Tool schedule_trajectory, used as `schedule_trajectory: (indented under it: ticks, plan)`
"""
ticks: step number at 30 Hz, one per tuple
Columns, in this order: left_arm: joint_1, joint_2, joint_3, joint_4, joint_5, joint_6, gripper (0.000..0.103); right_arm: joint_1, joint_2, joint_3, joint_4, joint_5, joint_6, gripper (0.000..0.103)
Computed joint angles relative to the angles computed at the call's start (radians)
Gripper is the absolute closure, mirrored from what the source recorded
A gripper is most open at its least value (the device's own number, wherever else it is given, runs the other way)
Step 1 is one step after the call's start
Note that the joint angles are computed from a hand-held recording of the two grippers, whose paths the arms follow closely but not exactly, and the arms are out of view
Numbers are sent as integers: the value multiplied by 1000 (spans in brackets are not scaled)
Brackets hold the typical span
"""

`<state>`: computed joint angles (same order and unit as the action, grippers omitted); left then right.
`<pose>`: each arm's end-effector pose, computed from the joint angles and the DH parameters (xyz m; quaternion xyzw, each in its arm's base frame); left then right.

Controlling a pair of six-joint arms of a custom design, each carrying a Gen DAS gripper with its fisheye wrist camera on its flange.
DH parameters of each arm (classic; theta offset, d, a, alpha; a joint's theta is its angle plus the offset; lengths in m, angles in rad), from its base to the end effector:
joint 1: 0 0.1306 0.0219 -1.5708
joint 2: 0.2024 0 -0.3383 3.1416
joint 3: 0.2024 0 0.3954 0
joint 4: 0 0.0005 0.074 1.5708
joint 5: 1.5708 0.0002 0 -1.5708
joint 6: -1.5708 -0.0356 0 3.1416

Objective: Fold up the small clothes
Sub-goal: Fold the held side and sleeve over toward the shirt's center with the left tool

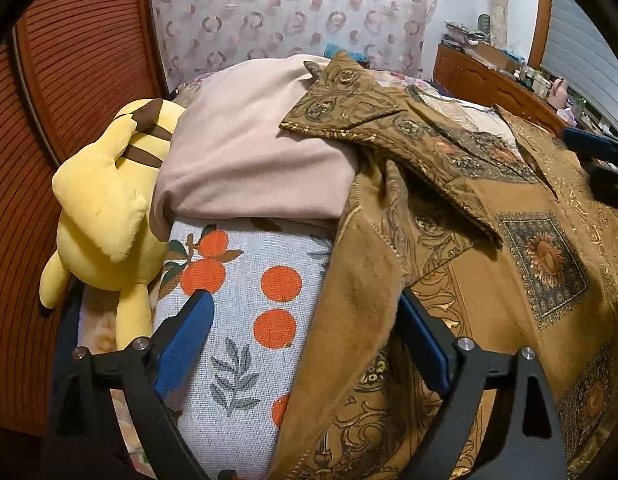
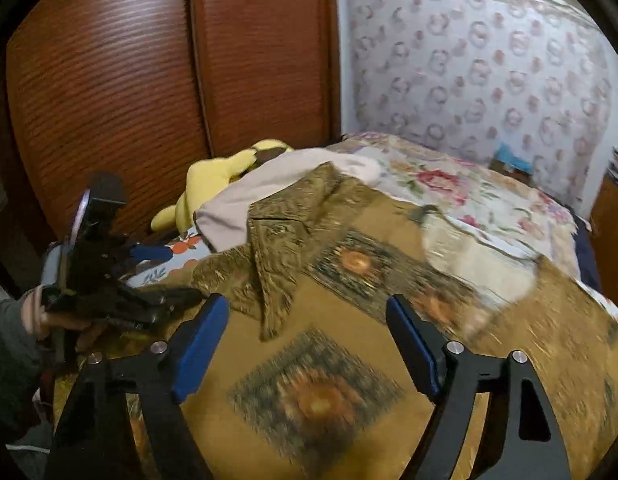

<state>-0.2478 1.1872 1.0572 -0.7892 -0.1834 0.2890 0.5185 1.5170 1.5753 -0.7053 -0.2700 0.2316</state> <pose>0.4076 -0.0969 0.3253 -0.0487 0.9426 -0.0009 0.3303 0.4759 0.2819 0.4228 -0.3808 0.8034 0.1824 0.4198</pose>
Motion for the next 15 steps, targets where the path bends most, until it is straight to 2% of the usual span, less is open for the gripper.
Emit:
schedule_trajectory:
  ticks: [7,12,15]
  plan:
    - [0,-1,-3,2,-1,0,12,52,248,265,-129,62,14,21]
    - [3,-1,-3,4,0,-2,12,54,399,468,-273,53,10,36]
    - [3,-1,-4,4,0,-2,12,57,443,535,-284,103,5,39]
